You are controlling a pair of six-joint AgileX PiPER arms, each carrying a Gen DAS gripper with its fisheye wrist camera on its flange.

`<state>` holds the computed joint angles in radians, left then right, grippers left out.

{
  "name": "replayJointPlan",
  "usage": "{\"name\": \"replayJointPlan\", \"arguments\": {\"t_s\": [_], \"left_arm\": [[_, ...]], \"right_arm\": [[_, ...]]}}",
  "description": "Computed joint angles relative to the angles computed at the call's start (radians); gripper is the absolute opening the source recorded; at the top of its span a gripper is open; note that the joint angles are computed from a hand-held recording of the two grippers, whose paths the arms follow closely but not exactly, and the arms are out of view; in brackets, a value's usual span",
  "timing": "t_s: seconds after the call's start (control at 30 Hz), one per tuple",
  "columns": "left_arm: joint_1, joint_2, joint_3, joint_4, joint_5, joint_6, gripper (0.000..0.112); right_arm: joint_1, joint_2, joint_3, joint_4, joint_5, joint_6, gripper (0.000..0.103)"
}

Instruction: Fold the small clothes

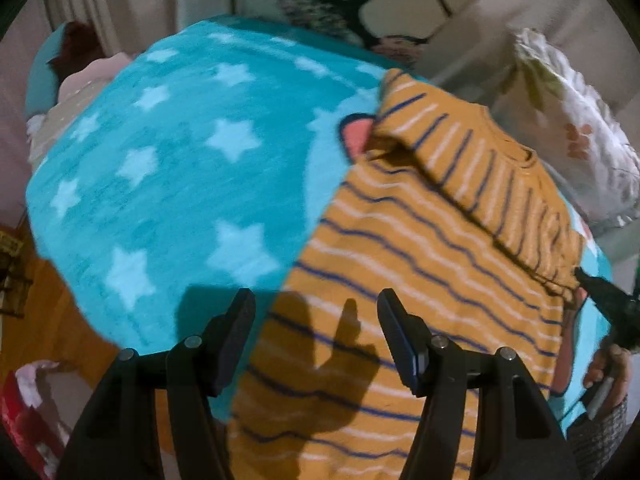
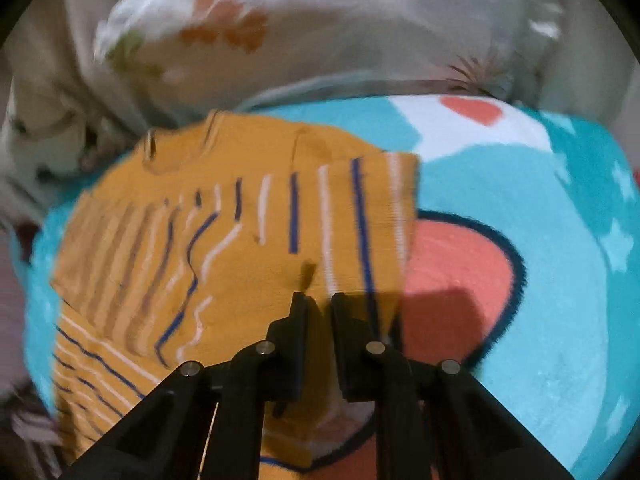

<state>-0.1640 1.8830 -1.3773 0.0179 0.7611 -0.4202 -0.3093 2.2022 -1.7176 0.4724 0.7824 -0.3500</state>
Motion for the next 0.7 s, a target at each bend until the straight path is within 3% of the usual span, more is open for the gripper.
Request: {"name": "replayJointPlan", "arguments": {"t_s": [0.03, 0.17, 0.4, 0.5, 0.63, 0.7], "left_arm": [[0.014, -0.002, 0.006, -0.003, 0.004, 0.013, 0.062], [0.069, 0.012, 0.027, -0.08, -0.02, 0.137, 0.062], [0.169, 0.12, -0.016, -0.367, -0.03, 0.531, 0.062], [0.224, 0.143, -0.007, -0.552, 0.002, 0.741, 0.065], [0.282, 0.151, 0.03, -0.765, 0.138, 0.967, 0.065], [0.291, 0.126, 0.086, -0.81, 0.152, 1.036, 0.065]], "right_arm": [[-0.028, -0.029, 0.046, 0.078, -0.007, -0.061, 0.016], [-0.125, -0.132, 0.23, 0.272, 0.013, -0.223, 0.046], [-0.285, -0.245, 0.647, 0.531, 0.114, -0.474, 0.047], [-0.298, -0.292, 0.798, 0.656, 0.13, -0.59, 0.047], [-0.308, -0.26, 0.959, 0.854, 0.238, -0.743, 0.047], [-0.299, -0.269, 1.035, 0.925, 0.254, -0.805, 0.047]]}}
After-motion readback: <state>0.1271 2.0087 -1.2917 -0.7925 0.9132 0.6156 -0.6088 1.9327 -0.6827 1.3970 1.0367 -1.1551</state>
